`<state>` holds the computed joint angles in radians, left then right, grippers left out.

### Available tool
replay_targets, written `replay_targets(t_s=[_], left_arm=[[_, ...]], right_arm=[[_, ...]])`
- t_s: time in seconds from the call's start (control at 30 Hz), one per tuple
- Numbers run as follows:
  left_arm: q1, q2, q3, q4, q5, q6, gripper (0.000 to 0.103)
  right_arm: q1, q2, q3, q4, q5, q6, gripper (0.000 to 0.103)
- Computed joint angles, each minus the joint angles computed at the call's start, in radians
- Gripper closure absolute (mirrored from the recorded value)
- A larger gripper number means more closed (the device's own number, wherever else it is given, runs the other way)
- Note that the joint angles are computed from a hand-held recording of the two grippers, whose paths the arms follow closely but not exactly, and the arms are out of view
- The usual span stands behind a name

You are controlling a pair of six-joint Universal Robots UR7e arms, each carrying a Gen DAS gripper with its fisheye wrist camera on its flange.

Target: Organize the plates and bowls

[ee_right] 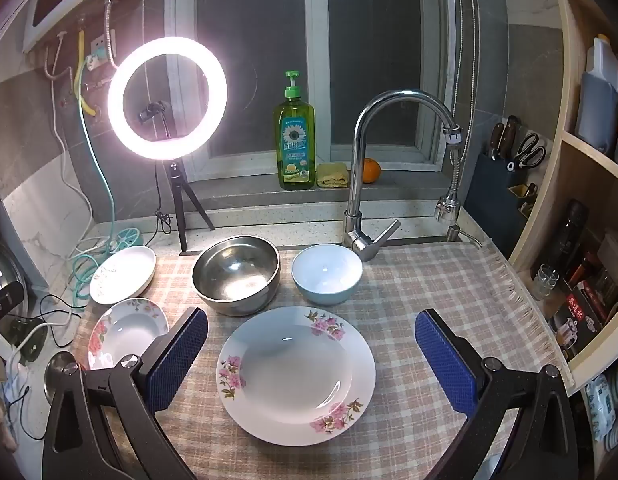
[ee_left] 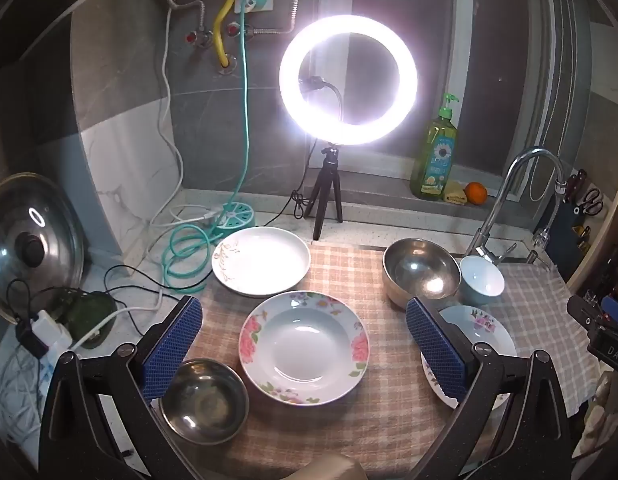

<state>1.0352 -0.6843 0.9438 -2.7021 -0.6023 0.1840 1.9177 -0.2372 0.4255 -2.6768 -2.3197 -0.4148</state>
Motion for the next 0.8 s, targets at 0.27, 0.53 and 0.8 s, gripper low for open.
replay_targets(t_s=[0.27, 0.53, 0.8], left_arm=[[0.001, 0.000, 0.000, -0.005, -0.009, -0.001, 0.001], [0.001, 0.002, 0.000, -0.011, -0.010, 0.004, 0.001], [-0.001, 0.010, -0.010, -0.006, -0.007, 0.004, 0.001]], right_arm=[[0.000, 0.002, -0.005, 0.003, 0.000, -0.001, 0.000], [0.001, 0.005, -0.013, 0.007, -0.002, 0.002, 0.000], [0.001, -0.001, -0.006, 0.005, -0.001, 0.004, 0.000]])
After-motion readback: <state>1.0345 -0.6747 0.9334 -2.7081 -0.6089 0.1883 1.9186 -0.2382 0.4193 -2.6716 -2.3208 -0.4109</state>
